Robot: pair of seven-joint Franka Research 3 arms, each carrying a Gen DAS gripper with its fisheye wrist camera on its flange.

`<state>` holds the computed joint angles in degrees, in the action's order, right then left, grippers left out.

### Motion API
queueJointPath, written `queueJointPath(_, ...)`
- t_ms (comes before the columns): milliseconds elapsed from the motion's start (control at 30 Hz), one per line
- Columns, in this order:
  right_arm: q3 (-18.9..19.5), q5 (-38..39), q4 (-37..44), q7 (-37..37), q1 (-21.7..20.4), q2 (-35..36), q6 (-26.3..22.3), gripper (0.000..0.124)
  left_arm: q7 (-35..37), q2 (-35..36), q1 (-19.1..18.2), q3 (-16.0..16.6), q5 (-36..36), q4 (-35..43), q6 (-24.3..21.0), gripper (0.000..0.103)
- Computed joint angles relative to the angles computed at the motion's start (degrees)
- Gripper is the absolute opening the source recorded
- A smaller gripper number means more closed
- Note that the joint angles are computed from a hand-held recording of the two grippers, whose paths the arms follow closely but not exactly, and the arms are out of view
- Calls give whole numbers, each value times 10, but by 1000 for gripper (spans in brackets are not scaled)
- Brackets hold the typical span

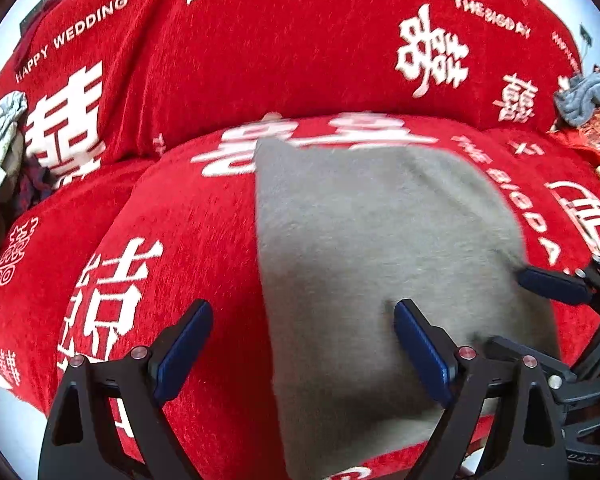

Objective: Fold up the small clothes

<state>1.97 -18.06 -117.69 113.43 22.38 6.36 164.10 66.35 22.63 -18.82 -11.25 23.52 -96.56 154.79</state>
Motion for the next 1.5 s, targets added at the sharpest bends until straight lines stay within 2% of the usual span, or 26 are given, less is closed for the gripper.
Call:
queueJointPath(100,-6,-27,28,18,7,15,-5,61,-34,10,-28,25,48,27,-29,93)
queueJointPath(233,4,40,79,-39,-1,57,-52,63,-21,49,-25,15,39,80,-84,93)
queueJointPath(300,8,89,71,-57,-9,58,-32,63,-14,48,-15,7,22,74,-73,93)
queueJointPath(367,-1,95,69,-41,1,51,-40,64,-13,39,-13,6,16,64,-65,93)
queueJointPath(467,-19,46,60,17,23,34,-47,65,-8,22,-7,-2,2,42,-45,93)
queueJointPath(567,-29,-25,59,94,36,22,-68,68,-44,13,-25,15,28,35,-43,93)
queueJointPath(633,-25,-51,61,128,35,17,-83,68,-41,12,-20,9,22,35,-47,93)
queueJointPath(767,-15,-110,59,189,32,7,-115,69,-71,2,-26,16,39,23,-45,93)
queueJointPath(933,0,-136,53,214,23,2,-135,70,-41,-10,-2,-12,-11,2,-22,93)
queueJointPath(1000,3,-142,51,219,20,0,-136,70,-56,-16,-11,-4,-1,-5,-27,93)
queueJointPath(1067,6,-150,52,221,19,-1,-144,70,-101,-26,-27,14,32,-23,-5,93)
queueJointPath(1133,8,-156,52,224,18,-2,-145,70,-133,-29,-36,24,62,-27,-4,93)
queueJointPath(1233,11,-163,54,226,18,-2,-156,70,-129,-27,-27,13,56,-21,-17,93)
queueJointPath(1367,13,-168,54,233,17,-3,-156,70,-169,-33,-36,25,94,-28,-12,93)
queueJointPath(1500,14,-170,55,236,17,-4,-157,70,-177,-33,-32,21,103,-26,-18,93)
